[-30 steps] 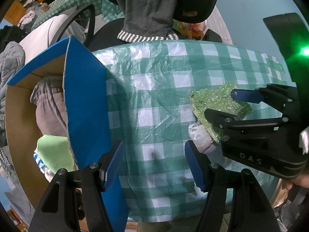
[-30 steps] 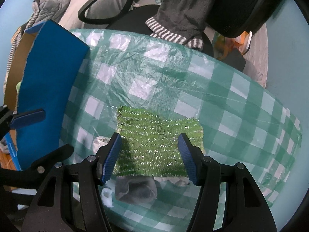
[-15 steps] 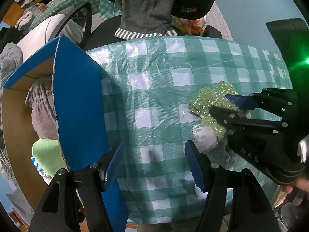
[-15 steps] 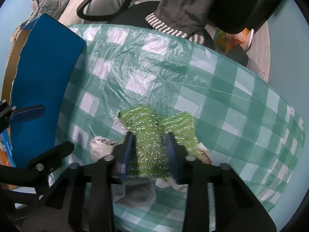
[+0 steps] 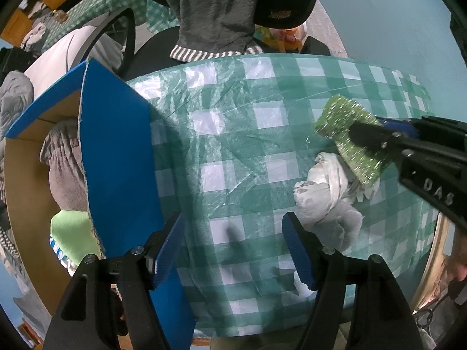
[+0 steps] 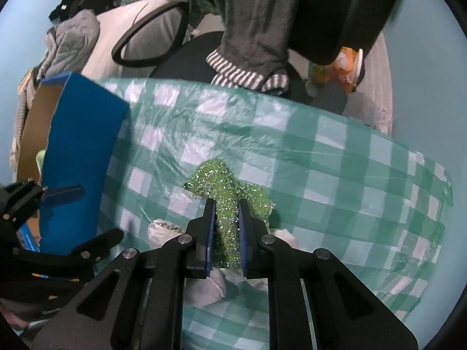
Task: Organize soft objects
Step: 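Grasp the white-and-pink plastic bag bundle with the left gripper while the right holds the scrubber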
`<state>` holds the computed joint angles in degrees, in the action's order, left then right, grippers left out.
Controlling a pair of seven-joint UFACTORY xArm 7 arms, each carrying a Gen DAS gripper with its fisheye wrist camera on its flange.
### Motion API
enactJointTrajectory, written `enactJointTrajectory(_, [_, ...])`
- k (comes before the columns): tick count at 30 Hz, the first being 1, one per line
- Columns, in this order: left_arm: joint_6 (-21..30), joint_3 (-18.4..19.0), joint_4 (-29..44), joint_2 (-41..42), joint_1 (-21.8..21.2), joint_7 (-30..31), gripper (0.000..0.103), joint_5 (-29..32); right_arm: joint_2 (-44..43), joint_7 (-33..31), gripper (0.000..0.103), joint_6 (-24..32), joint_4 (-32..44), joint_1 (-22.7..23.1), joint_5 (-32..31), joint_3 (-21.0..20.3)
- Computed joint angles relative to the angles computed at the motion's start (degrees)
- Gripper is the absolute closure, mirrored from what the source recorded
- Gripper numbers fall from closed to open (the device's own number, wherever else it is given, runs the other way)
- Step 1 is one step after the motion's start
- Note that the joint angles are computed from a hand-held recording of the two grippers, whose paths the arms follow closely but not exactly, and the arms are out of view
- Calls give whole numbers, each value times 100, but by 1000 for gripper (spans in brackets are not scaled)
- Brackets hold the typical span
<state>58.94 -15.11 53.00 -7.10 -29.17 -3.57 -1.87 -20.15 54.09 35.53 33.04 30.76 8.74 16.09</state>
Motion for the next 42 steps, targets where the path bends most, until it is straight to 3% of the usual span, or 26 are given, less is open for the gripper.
enactJointTrajectory(11, [-78, -127, 248, 181, -202, 310, 30, 6, -1240, 653, 90, 502, -690, -46, -3, 88])
enactJointTrajectory(24, [-69, -318, 736, 736, -619, 801, 29, -37, -2816, 1849, 90, 1094, -1615, 282, 291, 262])
enactJointTrajectory(42, [-12, -286, 1080, 1618, -871, 935, 30, 172, -3832, 2931, 90, 1554, -2115, 881, 496, 440])
